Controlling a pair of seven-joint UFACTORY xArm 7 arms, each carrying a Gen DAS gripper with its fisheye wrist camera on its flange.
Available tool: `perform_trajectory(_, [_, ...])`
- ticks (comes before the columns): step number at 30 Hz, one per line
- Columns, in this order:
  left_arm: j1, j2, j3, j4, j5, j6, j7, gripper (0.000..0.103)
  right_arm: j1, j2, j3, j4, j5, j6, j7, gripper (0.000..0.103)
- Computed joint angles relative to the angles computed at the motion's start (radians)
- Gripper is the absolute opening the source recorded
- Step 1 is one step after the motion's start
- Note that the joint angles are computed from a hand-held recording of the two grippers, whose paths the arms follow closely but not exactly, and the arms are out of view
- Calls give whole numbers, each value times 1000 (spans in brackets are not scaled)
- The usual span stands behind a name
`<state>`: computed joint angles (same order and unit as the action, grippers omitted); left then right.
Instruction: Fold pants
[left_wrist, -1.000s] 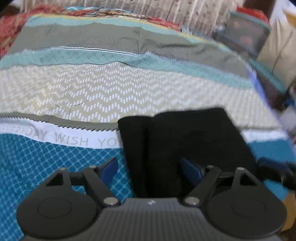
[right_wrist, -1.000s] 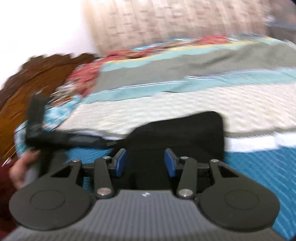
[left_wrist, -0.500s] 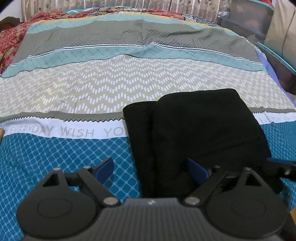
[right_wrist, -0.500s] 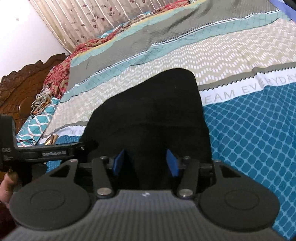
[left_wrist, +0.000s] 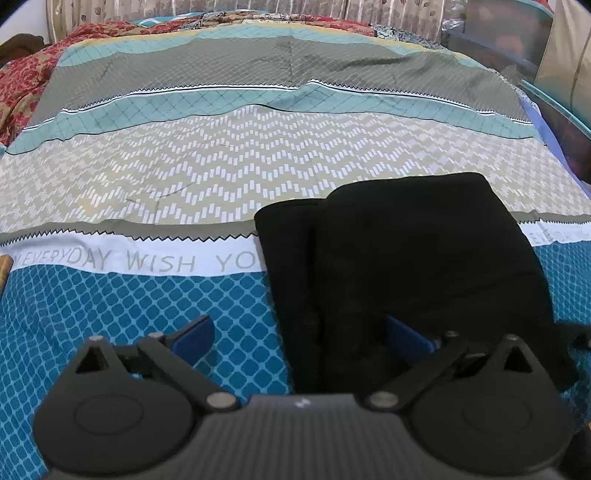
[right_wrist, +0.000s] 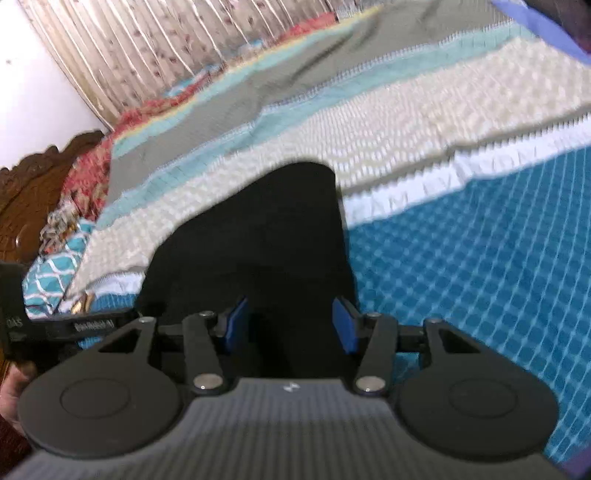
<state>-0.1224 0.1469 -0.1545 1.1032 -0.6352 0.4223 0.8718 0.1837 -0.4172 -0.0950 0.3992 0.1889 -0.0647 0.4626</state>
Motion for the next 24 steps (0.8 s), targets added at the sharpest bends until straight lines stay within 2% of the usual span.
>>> perform_trajectory(5, [-2, 7, 0, 4, 18, -6, -8, 103, -22, 44, 48, 26, -10, 31, 12, 53])
perform_trajectory(10, [-3, 9, -6, -1, 25, -26, 1, 103, 52, 42, -29, 25, 26, 29, -16, 54])
perform_trajectory(13, [-3, 8, -9, -8, 27, -42, 13, 103, 22, 47, 11, 27, 29, 26, 2, 55])
perform_trajectory(18, [-1, 9, -11, -8, 26, -46, 21, 103, 47, 44, -14, 28, 44, 32, 1, 56])
perform_trajectory(24, [-2, 7, -16, -17, 23, -69, 40, 103, 32, 42, 5, 26, 44, 36, 13, 57])
